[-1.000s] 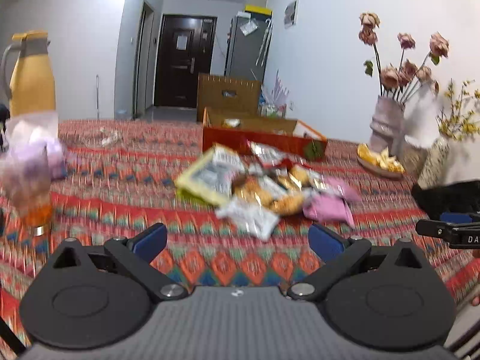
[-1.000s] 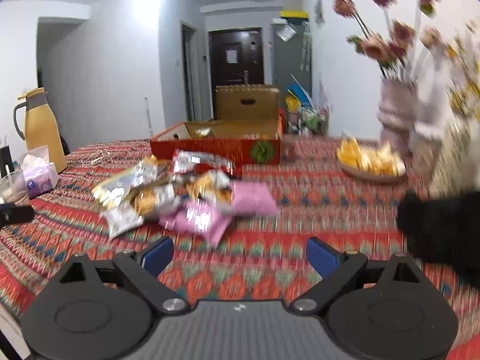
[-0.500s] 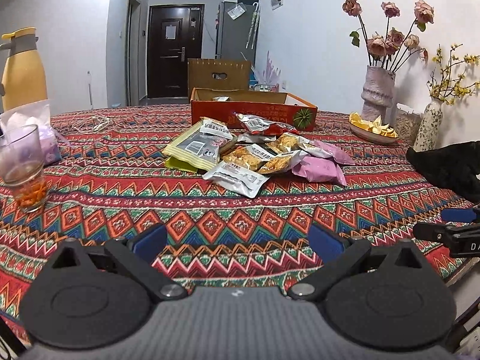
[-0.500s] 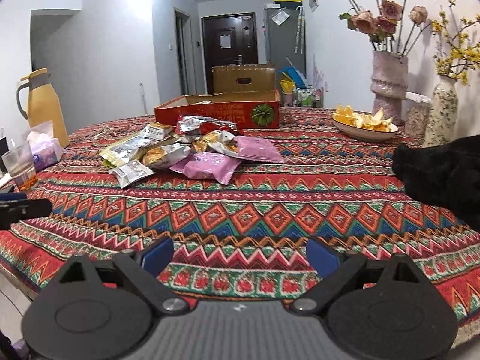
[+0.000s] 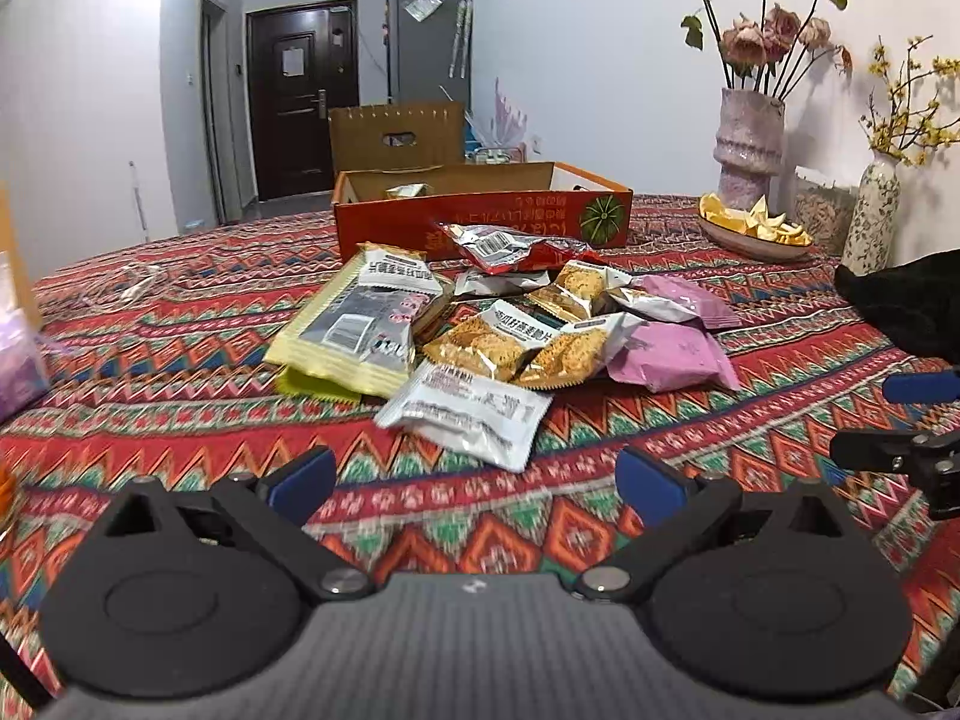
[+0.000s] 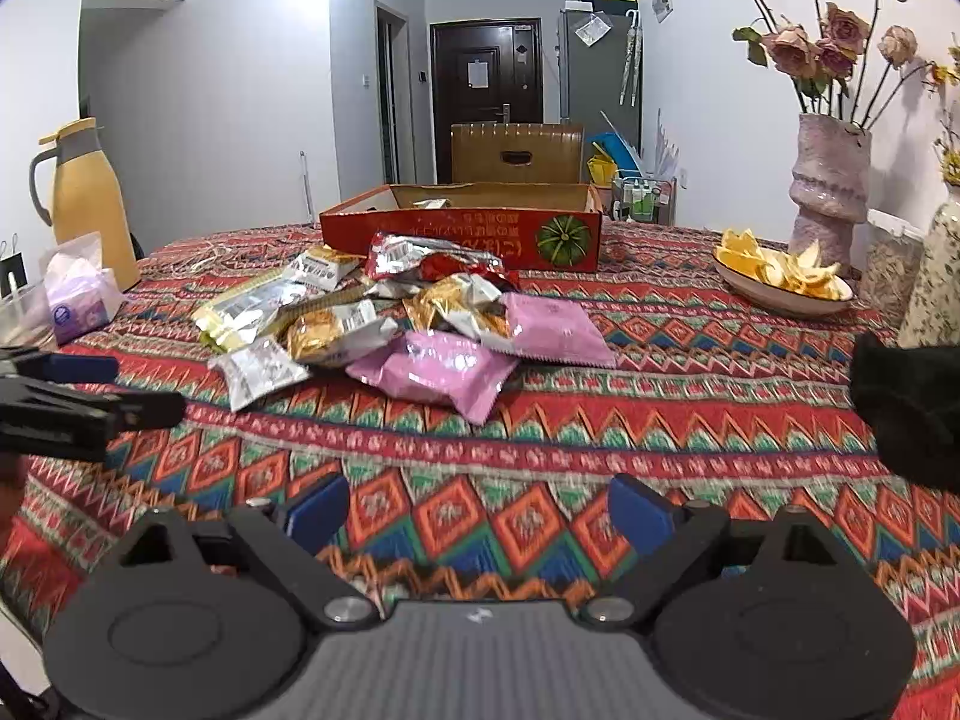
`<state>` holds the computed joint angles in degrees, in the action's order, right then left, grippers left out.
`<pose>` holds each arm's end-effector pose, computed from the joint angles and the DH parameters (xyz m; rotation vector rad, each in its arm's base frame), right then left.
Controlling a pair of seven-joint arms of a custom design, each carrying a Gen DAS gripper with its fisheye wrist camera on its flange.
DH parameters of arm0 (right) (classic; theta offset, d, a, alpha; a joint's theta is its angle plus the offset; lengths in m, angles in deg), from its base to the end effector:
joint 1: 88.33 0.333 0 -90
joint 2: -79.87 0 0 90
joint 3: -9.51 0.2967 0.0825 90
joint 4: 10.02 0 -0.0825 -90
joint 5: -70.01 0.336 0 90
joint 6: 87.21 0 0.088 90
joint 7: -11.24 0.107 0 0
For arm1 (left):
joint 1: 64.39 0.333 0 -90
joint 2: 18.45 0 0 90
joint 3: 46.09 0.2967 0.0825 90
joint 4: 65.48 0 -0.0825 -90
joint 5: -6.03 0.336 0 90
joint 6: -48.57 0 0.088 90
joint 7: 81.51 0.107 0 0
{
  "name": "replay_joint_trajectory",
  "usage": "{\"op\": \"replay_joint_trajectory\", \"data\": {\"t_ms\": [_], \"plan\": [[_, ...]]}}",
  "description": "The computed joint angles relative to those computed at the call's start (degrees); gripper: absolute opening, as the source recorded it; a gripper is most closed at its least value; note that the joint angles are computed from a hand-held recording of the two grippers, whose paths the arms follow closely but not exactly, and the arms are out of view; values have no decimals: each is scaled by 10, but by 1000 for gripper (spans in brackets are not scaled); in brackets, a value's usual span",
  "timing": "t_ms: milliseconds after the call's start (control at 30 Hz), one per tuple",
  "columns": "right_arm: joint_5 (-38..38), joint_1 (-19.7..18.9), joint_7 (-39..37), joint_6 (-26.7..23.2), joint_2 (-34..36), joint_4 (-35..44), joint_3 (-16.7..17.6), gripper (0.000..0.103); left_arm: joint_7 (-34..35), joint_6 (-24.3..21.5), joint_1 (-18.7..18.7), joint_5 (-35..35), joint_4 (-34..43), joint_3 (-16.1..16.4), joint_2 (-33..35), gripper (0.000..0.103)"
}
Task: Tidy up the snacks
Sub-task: 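Move both tools back toward the snack pile, then grasp a white packet with the left tool while the right grasps a cookie packet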
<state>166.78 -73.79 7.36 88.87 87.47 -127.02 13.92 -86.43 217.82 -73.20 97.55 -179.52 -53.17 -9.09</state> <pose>0.5293 0.0959 0.4208 -1.7981 1.3121 -0.5899 0.5174 -0.2135 0.4299 -1.5323 1.7008 -0.8974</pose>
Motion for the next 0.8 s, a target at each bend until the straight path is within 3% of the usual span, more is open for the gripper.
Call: {"op": "replay_joint_trajectory", "data": {"t_ms": [133, 233, 367, 467, 700, 800], "plan": [[-73, -4, 73, -17, 29, 31, 3, 92, 94, 34, 9, -60, 52, 6, 55, 102], [-119, -9, 119, -27, 51, 58, 10, 91, 259, 36, 19, -198, 78, -5, 91, 102], [-162, -15, 152, -28, 78, 94, 25, 90, 405, 27, 40, -323, 114, -29, 134, 101], [-191, -19, 175, -31, 95, 117, 35, 90, 503, 20, 74, -425, 127, -68, 156, 86], [-295, -22, 262, -49, 142, 173, 46, 85, 546, 101, 81, -504, 65, -58, 130, 66], [-340, -22, 298, -60, 171, 208, 51, 85, 545, 108, 65, -523, 35, -36, 106, 58]]}}
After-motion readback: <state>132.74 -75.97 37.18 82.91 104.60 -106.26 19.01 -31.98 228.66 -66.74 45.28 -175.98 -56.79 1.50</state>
